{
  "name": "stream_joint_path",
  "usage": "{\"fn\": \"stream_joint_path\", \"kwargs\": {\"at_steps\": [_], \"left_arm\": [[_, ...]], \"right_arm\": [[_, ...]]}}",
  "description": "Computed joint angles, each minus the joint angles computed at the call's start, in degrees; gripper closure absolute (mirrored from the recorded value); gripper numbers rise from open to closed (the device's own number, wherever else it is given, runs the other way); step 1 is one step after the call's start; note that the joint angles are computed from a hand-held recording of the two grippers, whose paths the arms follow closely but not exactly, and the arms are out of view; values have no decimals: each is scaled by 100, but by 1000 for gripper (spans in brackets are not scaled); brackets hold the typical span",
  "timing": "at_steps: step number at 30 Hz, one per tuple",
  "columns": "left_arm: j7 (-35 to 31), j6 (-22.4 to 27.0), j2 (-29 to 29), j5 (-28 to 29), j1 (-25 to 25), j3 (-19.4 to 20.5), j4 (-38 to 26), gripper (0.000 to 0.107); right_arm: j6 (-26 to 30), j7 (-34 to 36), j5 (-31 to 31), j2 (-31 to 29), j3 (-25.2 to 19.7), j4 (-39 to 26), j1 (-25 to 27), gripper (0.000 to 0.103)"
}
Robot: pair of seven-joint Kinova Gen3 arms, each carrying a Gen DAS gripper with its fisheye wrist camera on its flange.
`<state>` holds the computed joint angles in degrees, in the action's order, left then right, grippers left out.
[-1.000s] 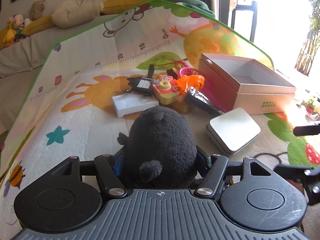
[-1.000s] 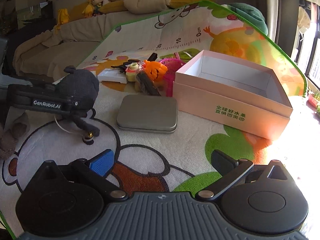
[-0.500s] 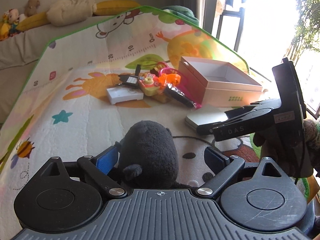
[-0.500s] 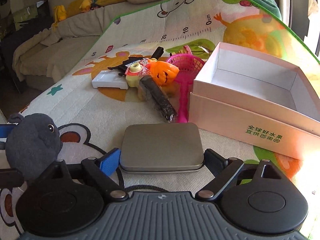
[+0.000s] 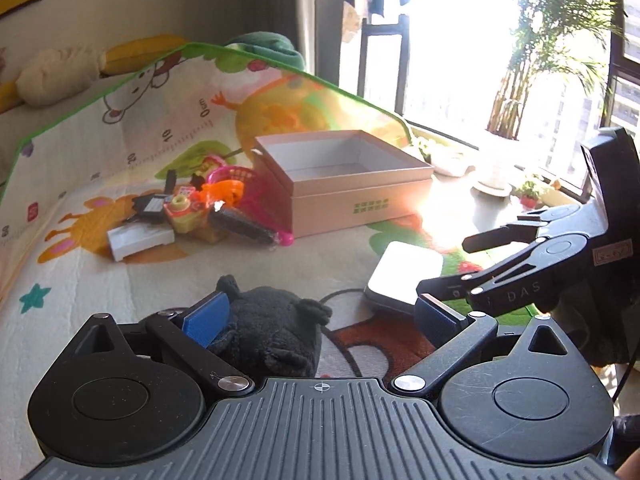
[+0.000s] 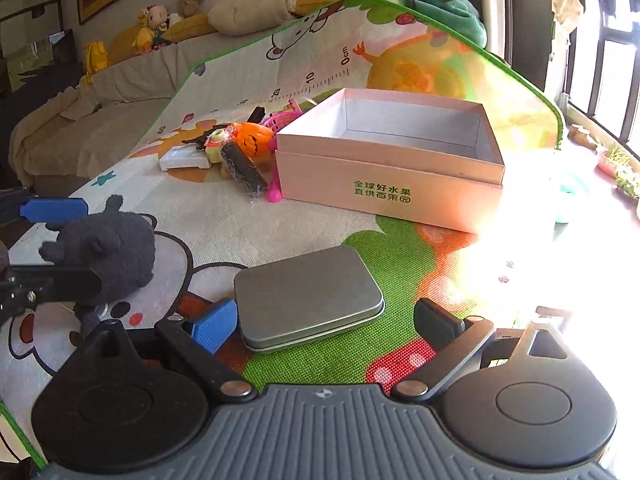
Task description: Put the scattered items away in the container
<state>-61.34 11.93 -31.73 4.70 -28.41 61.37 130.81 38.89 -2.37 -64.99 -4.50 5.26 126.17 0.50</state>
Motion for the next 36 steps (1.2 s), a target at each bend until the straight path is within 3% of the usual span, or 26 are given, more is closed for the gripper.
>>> {"fn": "stream_joint_path", "kwargs": {"at_steps": [5,7,11,16,24,26,27,30,36], "left_arm": [[-260,-89,226,-120,288,199,-57,5],[-335,64,243,-142,381,214,-130,5],[-240,520,-176,-61,497,41,-187,5],[80,1368,-749,196,-472,481,-402,5],[-388,1242,-838,790,-1470,1173,-563,7],[-541,1251,-855,920,-1513,1163,-578,16],[-602,1315,-873,976,-1526,1155,-597,29],[-787,1379,-899,1124,-1505,1078,-574,30],[-960,1412,-909,1270,-1332,855,-481,30]], "right_arm": [[1027,95,-264,177,36,-361,62,4],[1171,207,-255,269,-14,-457,-86,4],[577,302,1,234,-461,-423,-255,4],[449,497,-64,248,-428,-351,-353,3],[329,378,38,196,-395,-343,-314,3],[282,595,-99,121,-306,-233,-270,2],[241,775,-202,83,-258,-156,-248,0],[83,1221,-341,64,-176,5,-208,0],[-463,1459,-303,273,-305,80,-267,0]]}}
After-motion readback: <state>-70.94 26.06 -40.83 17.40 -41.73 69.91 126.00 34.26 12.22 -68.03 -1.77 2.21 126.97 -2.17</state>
